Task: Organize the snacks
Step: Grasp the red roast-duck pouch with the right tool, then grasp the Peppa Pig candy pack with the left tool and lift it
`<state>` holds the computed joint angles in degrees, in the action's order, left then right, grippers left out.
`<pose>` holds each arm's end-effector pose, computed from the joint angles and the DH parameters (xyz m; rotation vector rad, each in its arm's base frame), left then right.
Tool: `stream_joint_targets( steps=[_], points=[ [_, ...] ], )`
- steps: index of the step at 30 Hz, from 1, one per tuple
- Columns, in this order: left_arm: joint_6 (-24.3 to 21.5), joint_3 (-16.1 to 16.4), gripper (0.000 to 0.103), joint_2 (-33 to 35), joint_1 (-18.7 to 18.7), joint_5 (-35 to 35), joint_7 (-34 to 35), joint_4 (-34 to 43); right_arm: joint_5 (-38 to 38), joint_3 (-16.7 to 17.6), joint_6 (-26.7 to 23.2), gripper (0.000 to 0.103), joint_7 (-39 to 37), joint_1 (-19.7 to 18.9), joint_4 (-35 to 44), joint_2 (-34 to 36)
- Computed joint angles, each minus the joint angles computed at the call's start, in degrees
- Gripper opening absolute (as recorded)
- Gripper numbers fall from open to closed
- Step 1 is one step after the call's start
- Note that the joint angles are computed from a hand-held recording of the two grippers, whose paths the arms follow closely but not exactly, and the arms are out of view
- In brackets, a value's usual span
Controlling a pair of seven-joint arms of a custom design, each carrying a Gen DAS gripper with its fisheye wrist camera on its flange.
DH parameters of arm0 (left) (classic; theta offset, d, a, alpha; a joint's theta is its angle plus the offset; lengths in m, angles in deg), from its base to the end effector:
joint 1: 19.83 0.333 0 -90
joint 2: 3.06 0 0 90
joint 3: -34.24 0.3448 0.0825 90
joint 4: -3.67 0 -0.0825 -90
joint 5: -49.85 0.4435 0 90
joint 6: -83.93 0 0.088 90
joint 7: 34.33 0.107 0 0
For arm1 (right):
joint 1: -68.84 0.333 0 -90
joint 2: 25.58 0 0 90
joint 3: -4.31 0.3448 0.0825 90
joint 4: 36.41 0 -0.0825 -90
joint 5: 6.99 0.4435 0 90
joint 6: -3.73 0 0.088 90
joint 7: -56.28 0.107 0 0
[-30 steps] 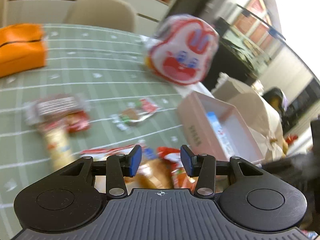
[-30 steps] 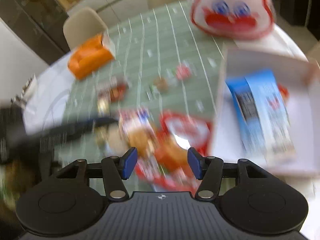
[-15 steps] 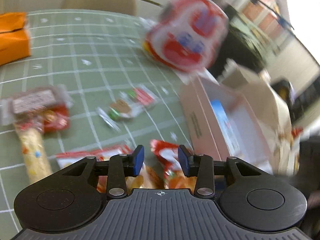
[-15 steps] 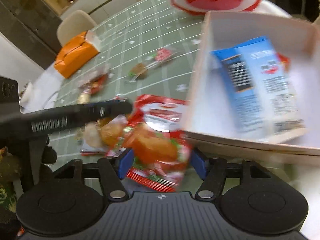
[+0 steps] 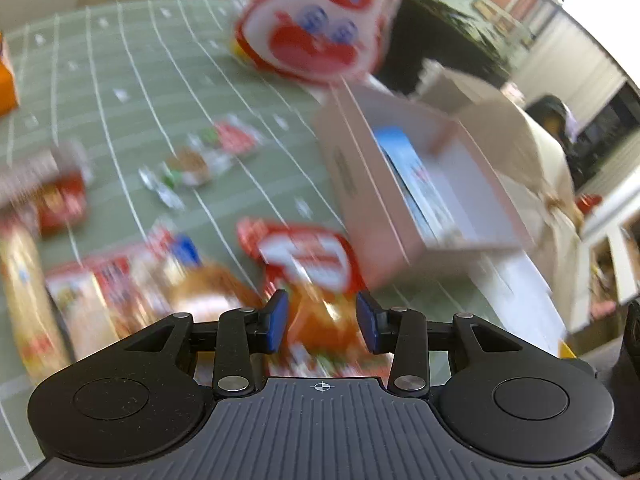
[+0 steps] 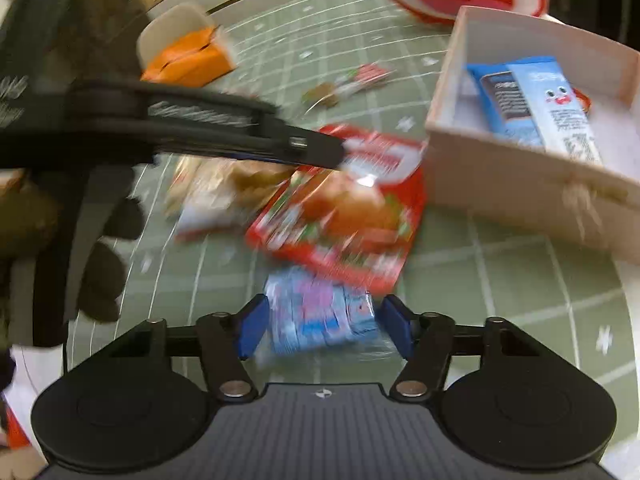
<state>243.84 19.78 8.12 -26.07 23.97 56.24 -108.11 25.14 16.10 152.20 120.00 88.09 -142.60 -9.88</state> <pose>0.6614 -0.2190 0.4498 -2.0516 2.0021 -1.0543 0.6251 0.3523 0.4228 -2.1994 1.2099 0.0373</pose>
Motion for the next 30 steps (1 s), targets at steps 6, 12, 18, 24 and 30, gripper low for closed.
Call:
stream_joint_targets(
  steps=[6,12,18,24,30],
  points=[
    [0.7,-1.4,0.042,-5.4,-0.2,-8.5,5.8,-6.8,-0.9,0.6,1.7,0.053,-3.0,1.7,-6.2,-4.8],
    [7.9,2.6,0.042,-13.3,-2.7,12.6,-21.3,-16.5,-2.6,-1.9,7.1,0.071,5.3,3.4,-7.7,-6.1],
    [8.0,3.4,0.042,-19.6,-1.0,21.8,-36.6,-23.1,-23.0,-8.1,14.7,0.078,29.6,8.4,2.3,3.7],
    [8.8,4.5,0.042,-23.3,-4.2,17.8,-34.3,-27.4,-24.3,-4.5,5.1,0.102,34.1,6.2,14.8,12.0],
    [8.3,3.7,0.042,-23.8,-4.5,19.8,-33.2,-28.4,-34.5,-6.6,3.9,0.088,33.7,9.4,14.0,11.3]
  ],
)
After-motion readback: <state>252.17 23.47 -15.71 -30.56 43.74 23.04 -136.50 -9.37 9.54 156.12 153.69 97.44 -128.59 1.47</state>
